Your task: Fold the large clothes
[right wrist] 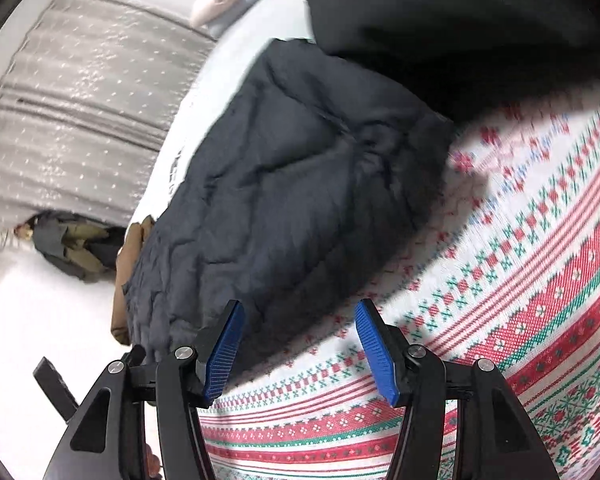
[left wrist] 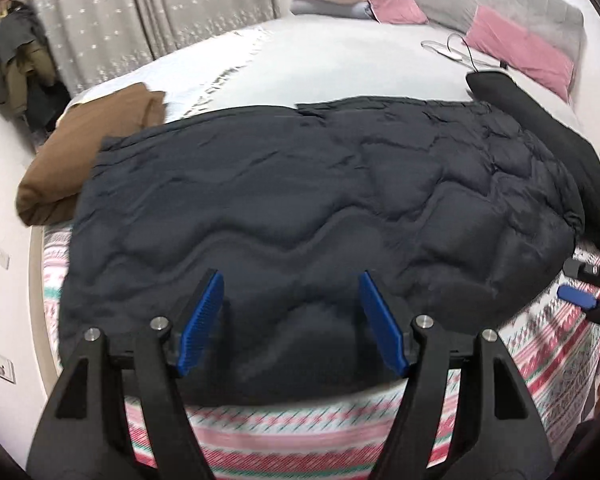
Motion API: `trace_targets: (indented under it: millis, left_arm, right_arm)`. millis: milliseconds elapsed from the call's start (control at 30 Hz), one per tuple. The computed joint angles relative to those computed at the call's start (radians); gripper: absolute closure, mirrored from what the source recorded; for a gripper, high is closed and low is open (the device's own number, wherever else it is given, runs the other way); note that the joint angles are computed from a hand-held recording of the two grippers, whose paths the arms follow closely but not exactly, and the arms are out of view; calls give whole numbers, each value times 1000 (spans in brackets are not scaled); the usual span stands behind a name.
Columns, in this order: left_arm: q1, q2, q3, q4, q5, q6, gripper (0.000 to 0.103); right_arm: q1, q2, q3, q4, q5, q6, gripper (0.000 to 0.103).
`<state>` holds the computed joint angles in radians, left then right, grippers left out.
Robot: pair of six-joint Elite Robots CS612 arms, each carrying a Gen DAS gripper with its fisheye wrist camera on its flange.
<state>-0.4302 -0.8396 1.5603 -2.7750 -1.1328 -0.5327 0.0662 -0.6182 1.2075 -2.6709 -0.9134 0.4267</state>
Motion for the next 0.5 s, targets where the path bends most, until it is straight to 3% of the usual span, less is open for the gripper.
trace_targets:
  millis: [267, 500]
  left_arm:
    - [20, 99, -200, 200, 63, 44, 32]
    - [35, 152, -293, 277, 102, 78, 32]
  right_arm:
    - [-24, 24, -12, -11, 62, 125, 44]
    - [-22, 42, -33, -35, 65, 176, 43]
